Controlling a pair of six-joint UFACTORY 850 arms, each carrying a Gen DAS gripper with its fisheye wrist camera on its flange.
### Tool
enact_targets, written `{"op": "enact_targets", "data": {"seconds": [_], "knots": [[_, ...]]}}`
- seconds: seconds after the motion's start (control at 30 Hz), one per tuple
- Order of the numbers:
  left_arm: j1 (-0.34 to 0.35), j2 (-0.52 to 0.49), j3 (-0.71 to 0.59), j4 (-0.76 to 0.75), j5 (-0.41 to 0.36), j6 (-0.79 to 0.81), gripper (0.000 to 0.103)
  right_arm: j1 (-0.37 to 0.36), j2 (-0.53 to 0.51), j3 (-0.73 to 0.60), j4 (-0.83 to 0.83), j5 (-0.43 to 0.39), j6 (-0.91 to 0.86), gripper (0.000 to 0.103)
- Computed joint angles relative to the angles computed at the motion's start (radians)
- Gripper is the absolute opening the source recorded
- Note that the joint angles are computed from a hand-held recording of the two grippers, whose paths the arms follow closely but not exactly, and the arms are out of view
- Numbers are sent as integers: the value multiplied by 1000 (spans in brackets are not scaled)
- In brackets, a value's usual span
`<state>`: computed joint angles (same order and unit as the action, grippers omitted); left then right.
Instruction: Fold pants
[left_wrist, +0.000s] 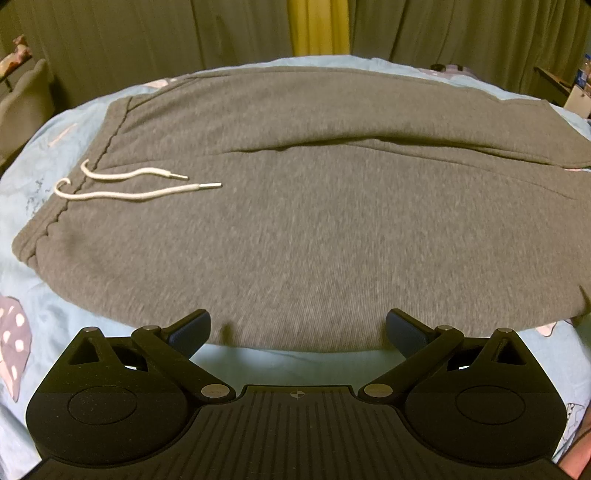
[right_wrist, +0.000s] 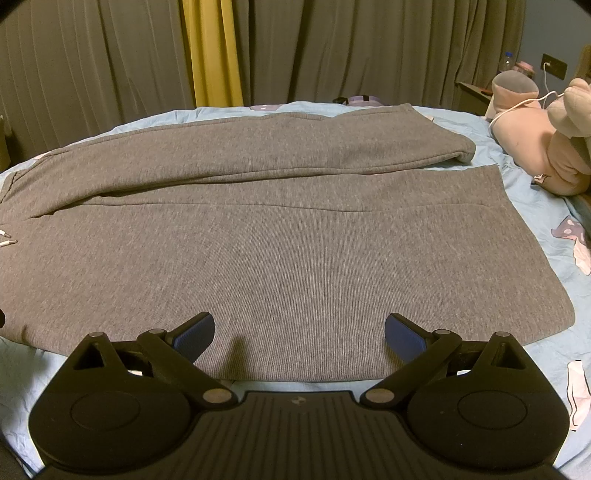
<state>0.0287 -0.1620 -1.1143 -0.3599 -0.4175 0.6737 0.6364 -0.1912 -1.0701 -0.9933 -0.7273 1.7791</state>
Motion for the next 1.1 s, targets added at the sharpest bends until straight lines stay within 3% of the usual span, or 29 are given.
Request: {"op": "enact_targets", "data": {"seconds": [1.1], "knots": [[-3,-14,-25,57,-30,-69,103,6,-12,-2,5,-2,-13,99]]}}
